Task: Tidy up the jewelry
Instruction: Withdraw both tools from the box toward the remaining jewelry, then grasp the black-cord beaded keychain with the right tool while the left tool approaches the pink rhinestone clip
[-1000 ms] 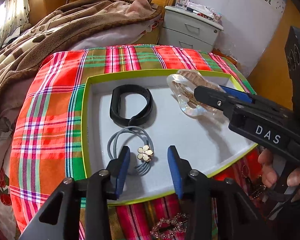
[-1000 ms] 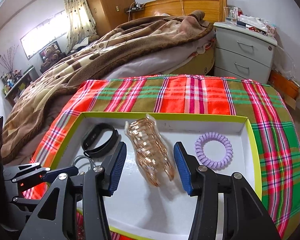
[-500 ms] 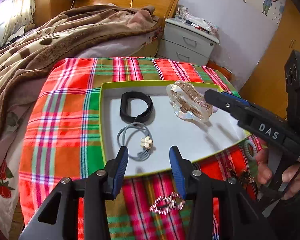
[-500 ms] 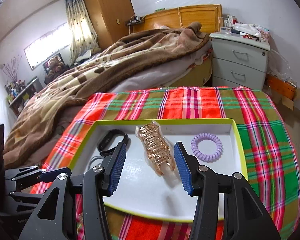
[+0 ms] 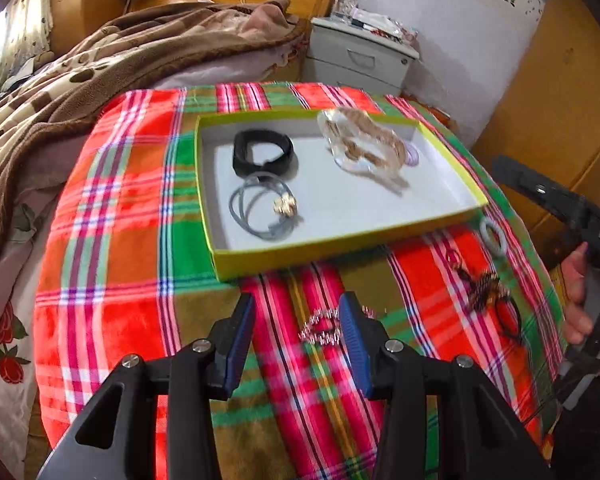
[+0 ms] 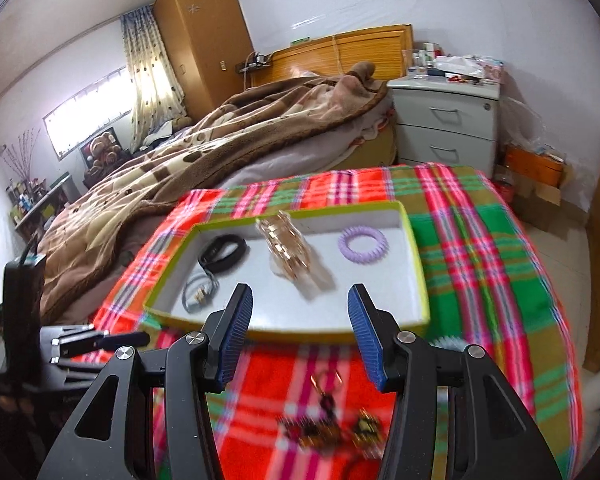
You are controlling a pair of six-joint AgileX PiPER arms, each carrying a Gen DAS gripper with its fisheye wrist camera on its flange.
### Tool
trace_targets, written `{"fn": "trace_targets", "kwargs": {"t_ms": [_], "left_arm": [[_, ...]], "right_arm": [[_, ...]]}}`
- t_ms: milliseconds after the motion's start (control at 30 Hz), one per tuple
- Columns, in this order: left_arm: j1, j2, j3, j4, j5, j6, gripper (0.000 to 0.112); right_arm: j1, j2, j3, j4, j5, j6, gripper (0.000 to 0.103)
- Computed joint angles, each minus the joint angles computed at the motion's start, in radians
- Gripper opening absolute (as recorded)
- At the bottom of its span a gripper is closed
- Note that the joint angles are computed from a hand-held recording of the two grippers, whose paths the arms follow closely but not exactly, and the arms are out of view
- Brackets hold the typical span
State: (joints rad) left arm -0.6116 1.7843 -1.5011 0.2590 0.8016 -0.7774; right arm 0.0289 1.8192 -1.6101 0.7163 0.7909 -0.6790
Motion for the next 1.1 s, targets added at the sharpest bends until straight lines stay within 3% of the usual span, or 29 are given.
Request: {"fn": "trace_targets", "kwargs": {"t_ms": [600, 867, 1100], "left_arm": [[-0.057, 0.037, 0.002, -0.074, -0.04, 0.082, 0.045], [-0.123, 0.024, 0.016, -0.075, -0.038, 0.067, 0.045], [-0.144, 0.034, -0.004, -0.046, -0.007, 0.028, 0.045]], "right_arm": [[-0.187, -0.193, 0.345, 0.043, -0.038, -0.104, 0.051], [-0.193, -0.208, 0.409, -0.007, -0.038, -0.116, 0.051], [-0.147, -0.169, 0.371, -0.094, -0.068, -0.085, 0.051]]}}
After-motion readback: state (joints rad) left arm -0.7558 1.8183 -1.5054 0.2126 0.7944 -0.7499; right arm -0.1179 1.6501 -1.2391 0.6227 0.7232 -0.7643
